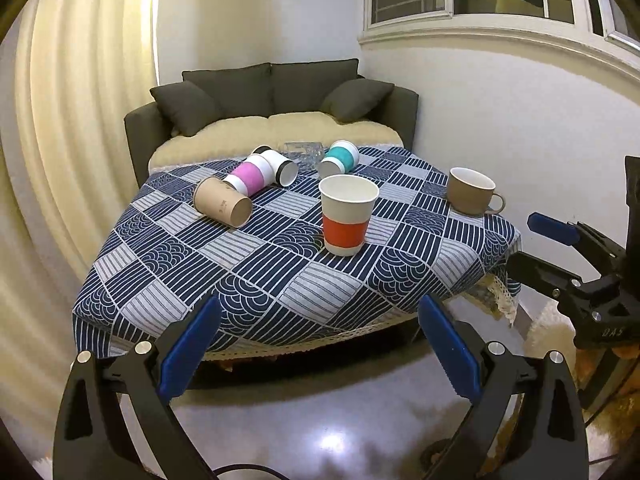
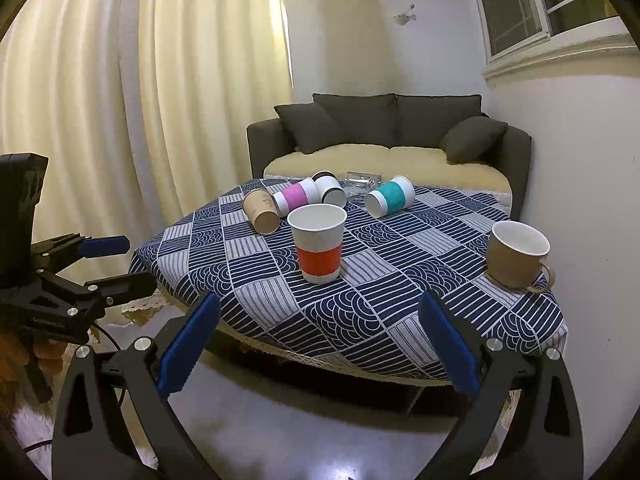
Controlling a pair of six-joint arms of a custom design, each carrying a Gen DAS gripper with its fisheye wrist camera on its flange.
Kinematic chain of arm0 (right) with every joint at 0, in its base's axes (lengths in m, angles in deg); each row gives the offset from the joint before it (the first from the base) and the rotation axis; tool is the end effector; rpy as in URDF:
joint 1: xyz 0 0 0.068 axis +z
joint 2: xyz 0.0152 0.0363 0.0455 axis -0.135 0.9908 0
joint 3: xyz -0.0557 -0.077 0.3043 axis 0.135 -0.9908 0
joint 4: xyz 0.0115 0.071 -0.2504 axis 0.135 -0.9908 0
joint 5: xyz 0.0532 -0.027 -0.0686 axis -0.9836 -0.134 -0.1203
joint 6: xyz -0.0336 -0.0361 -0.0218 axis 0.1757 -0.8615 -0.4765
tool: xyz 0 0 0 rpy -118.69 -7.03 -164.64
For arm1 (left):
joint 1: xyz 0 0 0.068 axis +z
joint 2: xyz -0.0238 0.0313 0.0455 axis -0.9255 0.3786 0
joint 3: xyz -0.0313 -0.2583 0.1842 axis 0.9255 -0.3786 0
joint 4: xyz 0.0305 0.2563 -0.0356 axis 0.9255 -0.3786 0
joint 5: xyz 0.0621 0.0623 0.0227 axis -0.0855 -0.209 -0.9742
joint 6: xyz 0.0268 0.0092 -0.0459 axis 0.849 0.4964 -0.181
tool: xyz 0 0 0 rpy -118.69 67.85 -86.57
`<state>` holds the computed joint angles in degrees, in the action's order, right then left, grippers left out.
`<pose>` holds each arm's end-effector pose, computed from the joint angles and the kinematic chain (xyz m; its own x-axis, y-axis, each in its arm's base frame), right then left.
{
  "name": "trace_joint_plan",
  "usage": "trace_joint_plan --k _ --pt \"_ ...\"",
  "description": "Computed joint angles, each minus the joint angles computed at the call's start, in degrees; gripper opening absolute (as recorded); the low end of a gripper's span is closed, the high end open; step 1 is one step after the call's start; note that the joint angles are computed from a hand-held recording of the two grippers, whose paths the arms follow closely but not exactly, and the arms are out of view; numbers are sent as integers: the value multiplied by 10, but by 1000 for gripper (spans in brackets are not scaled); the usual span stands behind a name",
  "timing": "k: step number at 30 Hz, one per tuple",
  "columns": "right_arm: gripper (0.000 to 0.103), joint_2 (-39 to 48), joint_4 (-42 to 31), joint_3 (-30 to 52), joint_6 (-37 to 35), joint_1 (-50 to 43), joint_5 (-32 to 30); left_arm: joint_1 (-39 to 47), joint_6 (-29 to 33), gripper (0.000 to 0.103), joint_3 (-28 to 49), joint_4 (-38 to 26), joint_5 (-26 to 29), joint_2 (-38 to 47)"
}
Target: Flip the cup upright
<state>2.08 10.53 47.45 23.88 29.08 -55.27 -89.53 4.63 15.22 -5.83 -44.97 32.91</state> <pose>0.2069 0.1503 0.2090 -0.4347 -0.1525 -0.8876 -0.4652 0.8819 0.0763 0.2092 -0.0781 0.2298 -0.5813 0.1000 -0.8075 0.1895 0.9818 -0.0149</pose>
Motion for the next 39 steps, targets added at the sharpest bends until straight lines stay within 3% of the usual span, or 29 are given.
trace_joint_plan --k 39 --pt "98 7 -4 2 -7 4 7 -2 4 96 5 -12 6 14"
